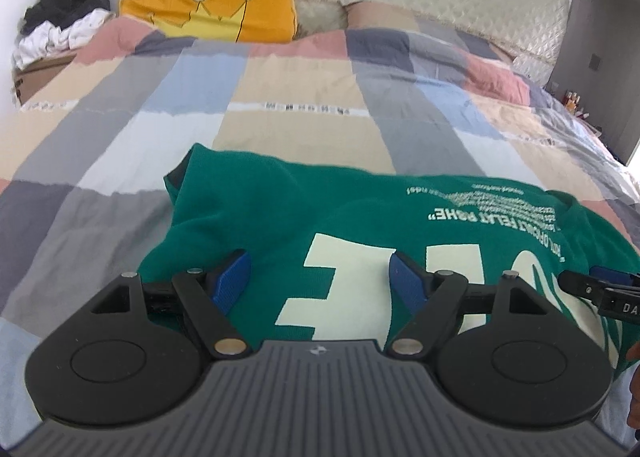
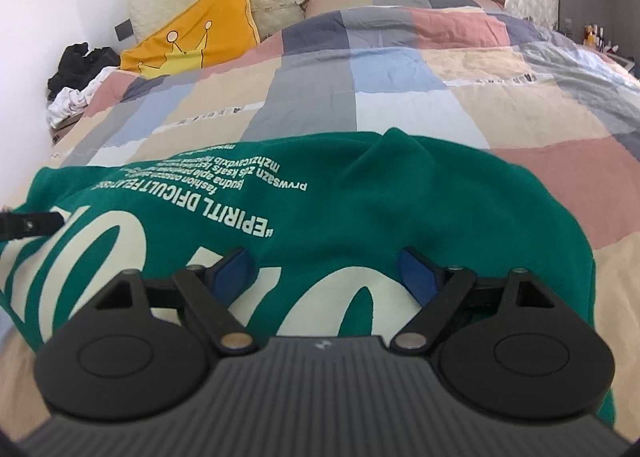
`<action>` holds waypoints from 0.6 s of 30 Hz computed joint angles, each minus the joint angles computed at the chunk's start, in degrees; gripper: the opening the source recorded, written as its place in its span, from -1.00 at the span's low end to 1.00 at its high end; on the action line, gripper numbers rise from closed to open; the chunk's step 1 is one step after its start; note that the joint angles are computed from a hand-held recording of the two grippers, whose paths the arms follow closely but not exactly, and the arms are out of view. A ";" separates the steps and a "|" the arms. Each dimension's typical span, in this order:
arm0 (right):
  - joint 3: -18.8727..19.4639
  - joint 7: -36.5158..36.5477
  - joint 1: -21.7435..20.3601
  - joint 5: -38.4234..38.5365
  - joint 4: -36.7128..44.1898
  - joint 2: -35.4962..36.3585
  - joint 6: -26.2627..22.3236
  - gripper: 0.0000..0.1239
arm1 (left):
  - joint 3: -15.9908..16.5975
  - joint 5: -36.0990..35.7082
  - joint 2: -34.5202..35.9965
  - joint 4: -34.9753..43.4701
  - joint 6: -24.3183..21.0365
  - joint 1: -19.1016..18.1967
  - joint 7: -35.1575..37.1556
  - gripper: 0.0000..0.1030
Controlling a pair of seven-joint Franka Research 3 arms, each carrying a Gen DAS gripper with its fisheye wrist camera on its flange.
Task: Fold large clothes
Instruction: 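Lower both open grippers onto the printed hoodie body and align them, then close both grippers on the hoodie edge and roll it over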
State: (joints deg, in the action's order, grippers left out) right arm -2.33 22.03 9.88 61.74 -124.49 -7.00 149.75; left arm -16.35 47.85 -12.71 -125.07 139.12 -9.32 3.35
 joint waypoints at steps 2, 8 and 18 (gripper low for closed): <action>-0.03 -0.63 0.05 0.68 -0.13 0.16 0.05 0.36 | -0.08 0.36 0.37 0.16 -0.12 0.11 -0.59 0.58; 0.27 4.29 0.07 -1.23 -1.51 -2.32 1.27 0.36 | -1.67 2.62 -1.26 0.99 -4.96 -1.00 -2.70 0.58; -5.40 11.97 0.01 3.98 -7.44 -13.52 -8.41 0.43 | -6.50 4.03 -14.03 -8.55 -1.05 -1.10 -24.11 0.64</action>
State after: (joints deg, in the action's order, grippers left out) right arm -7.73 34.00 9.89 65.72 -131.93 -20.51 141.33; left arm -22.85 51.88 -26.74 -133.62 138.08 -10.42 -20.76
